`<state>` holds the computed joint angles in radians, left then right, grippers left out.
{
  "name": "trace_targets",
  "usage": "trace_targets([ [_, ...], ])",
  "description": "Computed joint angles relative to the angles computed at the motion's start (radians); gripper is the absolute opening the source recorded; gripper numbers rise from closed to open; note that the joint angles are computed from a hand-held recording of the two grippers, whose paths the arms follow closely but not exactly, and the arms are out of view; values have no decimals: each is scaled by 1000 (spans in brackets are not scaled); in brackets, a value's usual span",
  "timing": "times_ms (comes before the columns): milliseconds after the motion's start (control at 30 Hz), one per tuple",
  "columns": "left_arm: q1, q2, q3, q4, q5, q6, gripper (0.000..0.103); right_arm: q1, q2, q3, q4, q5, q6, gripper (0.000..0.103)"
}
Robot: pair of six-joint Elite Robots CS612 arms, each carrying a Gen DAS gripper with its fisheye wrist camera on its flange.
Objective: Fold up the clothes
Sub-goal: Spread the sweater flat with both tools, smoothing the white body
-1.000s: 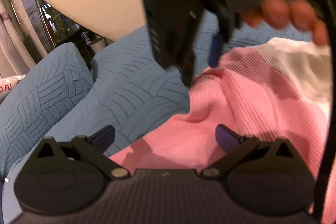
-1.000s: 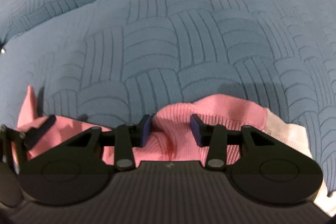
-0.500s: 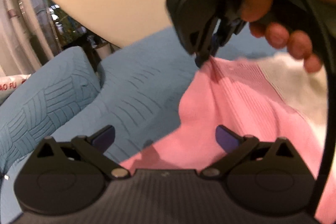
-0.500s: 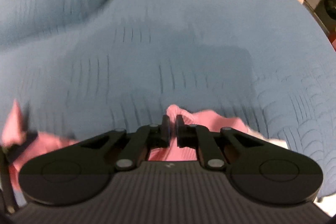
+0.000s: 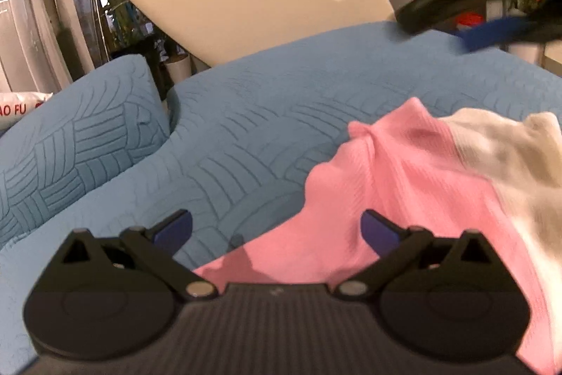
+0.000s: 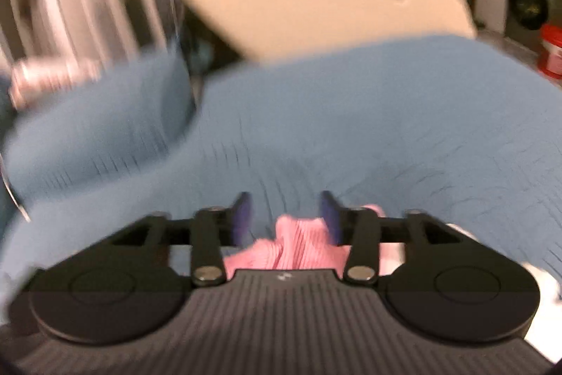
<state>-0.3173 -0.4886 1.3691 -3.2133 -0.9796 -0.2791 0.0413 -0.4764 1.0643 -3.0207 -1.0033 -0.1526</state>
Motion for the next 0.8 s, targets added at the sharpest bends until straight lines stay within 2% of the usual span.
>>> trace_targets([
  [33,-2,2,-1,-10,4,12,103,-16,-18,40,-41,21,14,78],
  [100,-4,7,-9,-21,7,34,103,-57,-75,169,-118,30,-37,79],
  [133,-8,7,-10,-27,11,45,103,-62,-85,194,-123,7,-60,79],
  [200,-14,13,-11,-63,23,84,103,-71,-122,306,-206,-124,-128,79],
  [267,-20,18,-12,-84,35,108,103,-81,-112,359,-341,-168,-126,79],
  [300,-23,21,-13,-96,41,122,103,-91,-110,389,-370,-188,-145,79],
  [333,-25,26,-16,-104,44,136,103,-96,-113,396,-358,-196,-159,79],
  [400,-29,36,-28,-76,54,168,103,-104,-124,412,-225,-243,-245,78],
  [433,-32,40,-31,-60,63,185,103,-124,-128,428,-189,-214,-267,80],
  [500,-39,51,-40,-34,92,226,103,-128,-150,431,-118,-236,-264,80],
  [533,-43,58,-42,-57,105,250,103,-130,-154,432,-120,-236,-248,80],
  [600,-47,68,-47,-93,122,286,103,-148,-159,456,-249,-213,-171,80],
  [667,-50,75,-49,-123,133,313,103,-153,-158,470,-324,-197,-151,80],
  [733,-57,84,-47,-192,151,390,102,-157,-157,472,-328,-164,-178,80],
  [800,-63,71,-24,-235,149,459,101,-150,-154,466,-281,-177,-206,80],
])
